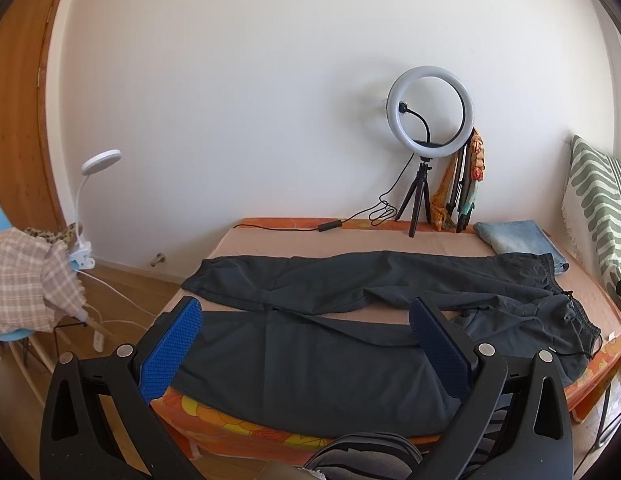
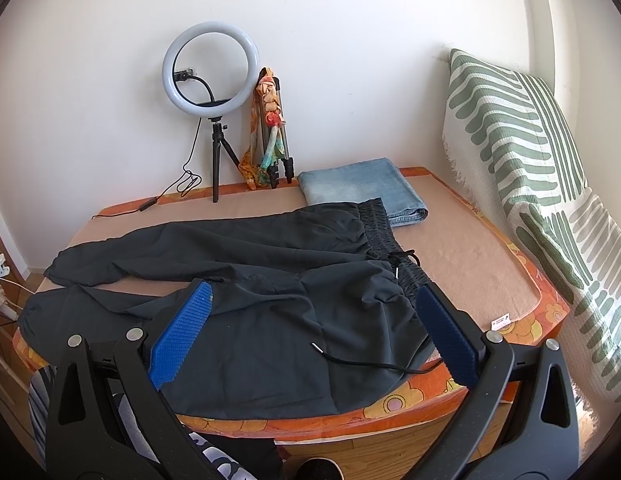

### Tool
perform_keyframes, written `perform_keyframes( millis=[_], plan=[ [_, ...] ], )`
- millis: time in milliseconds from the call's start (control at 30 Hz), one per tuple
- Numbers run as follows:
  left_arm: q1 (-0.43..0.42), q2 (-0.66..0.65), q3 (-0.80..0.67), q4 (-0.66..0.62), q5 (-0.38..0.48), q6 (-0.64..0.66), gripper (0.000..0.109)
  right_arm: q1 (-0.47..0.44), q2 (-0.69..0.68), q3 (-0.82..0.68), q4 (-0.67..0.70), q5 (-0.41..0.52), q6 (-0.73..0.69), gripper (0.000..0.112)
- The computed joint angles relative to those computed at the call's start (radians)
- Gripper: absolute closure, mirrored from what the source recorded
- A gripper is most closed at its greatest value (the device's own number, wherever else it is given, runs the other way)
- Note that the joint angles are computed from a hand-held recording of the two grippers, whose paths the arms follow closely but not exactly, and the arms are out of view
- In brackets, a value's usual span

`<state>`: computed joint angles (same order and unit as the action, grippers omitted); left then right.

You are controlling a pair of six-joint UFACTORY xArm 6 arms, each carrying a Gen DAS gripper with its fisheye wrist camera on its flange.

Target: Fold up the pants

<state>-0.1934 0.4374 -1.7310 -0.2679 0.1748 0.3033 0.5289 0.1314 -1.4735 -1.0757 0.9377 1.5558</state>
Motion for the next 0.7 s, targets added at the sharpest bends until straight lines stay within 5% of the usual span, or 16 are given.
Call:
perform_keyframes(
  millis=[700],
  plan=[
    [-0.003, 0.0, -0.004, -0.006, 0.005, 0.002, 0.006, 0.0, 0.015, -0.011, 0.001, -0.009, 0.001, 0.009]
  ],
)
